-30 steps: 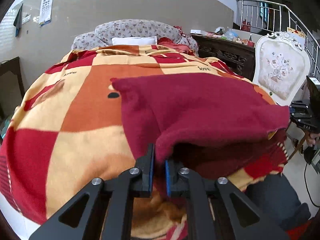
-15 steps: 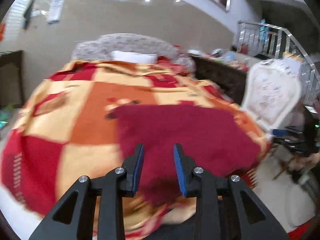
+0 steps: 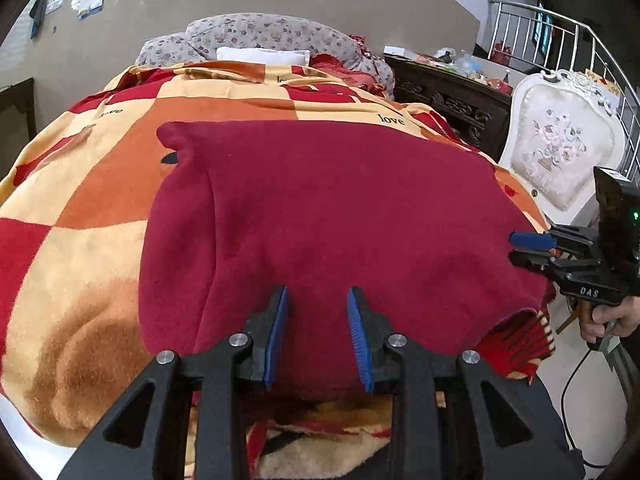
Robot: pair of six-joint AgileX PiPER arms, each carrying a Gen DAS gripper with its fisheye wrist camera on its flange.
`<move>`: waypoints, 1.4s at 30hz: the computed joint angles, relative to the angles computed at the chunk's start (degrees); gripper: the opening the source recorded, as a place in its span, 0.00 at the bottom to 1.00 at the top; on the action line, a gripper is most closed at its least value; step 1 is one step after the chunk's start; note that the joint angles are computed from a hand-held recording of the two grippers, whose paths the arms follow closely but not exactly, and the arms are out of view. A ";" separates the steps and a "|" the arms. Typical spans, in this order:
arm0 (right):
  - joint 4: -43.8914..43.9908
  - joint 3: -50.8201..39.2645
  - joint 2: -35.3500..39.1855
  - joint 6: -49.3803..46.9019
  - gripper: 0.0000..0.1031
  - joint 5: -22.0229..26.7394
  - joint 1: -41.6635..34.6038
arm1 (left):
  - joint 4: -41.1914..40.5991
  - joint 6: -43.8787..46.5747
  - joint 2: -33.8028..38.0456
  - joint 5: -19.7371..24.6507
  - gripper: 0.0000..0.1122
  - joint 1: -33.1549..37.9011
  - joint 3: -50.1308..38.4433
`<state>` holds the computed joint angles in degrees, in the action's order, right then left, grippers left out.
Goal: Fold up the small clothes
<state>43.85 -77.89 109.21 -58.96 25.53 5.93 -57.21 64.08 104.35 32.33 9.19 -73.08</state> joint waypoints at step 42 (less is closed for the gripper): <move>-34.31 -17.53 7.47 45.01 0.84 5.57 10.68 | -16.71 -21.43 0.88 23.02 0.64 13.68 0.24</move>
<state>9.54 -95.41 116.68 -13.95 31.10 16.60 -73.92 42.66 105.23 55.35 22.87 -72.84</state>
